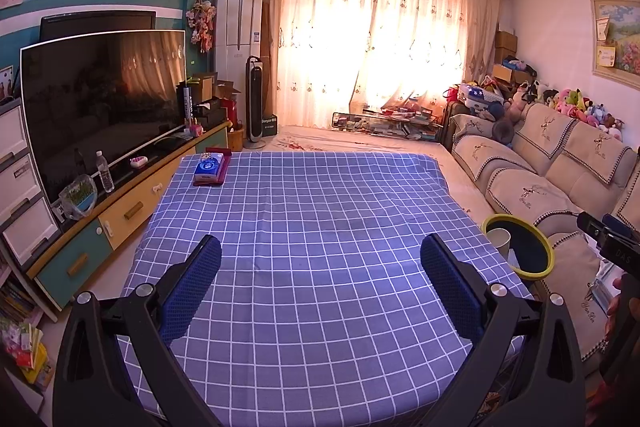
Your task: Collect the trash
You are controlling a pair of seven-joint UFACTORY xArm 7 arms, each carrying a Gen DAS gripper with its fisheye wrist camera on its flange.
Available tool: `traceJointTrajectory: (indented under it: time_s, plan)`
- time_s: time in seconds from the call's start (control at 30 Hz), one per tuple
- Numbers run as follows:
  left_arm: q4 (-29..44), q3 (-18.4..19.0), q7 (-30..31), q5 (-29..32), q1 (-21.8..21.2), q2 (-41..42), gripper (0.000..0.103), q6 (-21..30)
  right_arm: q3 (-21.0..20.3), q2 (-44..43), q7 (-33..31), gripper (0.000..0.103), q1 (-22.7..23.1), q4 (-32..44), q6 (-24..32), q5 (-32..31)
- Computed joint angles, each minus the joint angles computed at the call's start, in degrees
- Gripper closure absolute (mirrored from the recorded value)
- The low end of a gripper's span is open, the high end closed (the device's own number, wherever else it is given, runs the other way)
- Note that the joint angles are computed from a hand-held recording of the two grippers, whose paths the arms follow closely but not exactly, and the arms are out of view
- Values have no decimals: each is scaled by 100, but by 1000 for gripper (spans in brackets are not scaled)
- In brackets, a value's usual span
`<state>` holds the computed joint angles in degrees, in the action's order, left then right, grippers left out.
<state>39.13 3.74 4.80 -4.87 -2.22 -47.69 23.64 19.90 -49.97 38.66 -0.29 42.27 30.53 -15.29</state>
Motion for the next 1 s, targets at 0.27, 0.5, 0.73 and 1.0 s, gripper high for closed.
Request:
traceJointTrajectory:
  time_s: [0.27, 0.5, 0.73, 1.0]
  plan:
    - [-9, 16, 42, -1, -13, 19, 5, -5, -6, 5, 10, 7, 17, -60, -29, -3]
    - [10, 61, 49, -62, -40, 119, 5, 10, -23, 23, 9, 7, 29, -110, -52, -4]
    - [-18, 118, 109, -140, -108, 366, 5, -390, -50, 242, -55, 7, 66, -71, -84, -1]
    - [1229, 160, 277, 85, 223, 2338, 5, -288, -370, 1915, -692, 7, 420, 903, -581, 136]
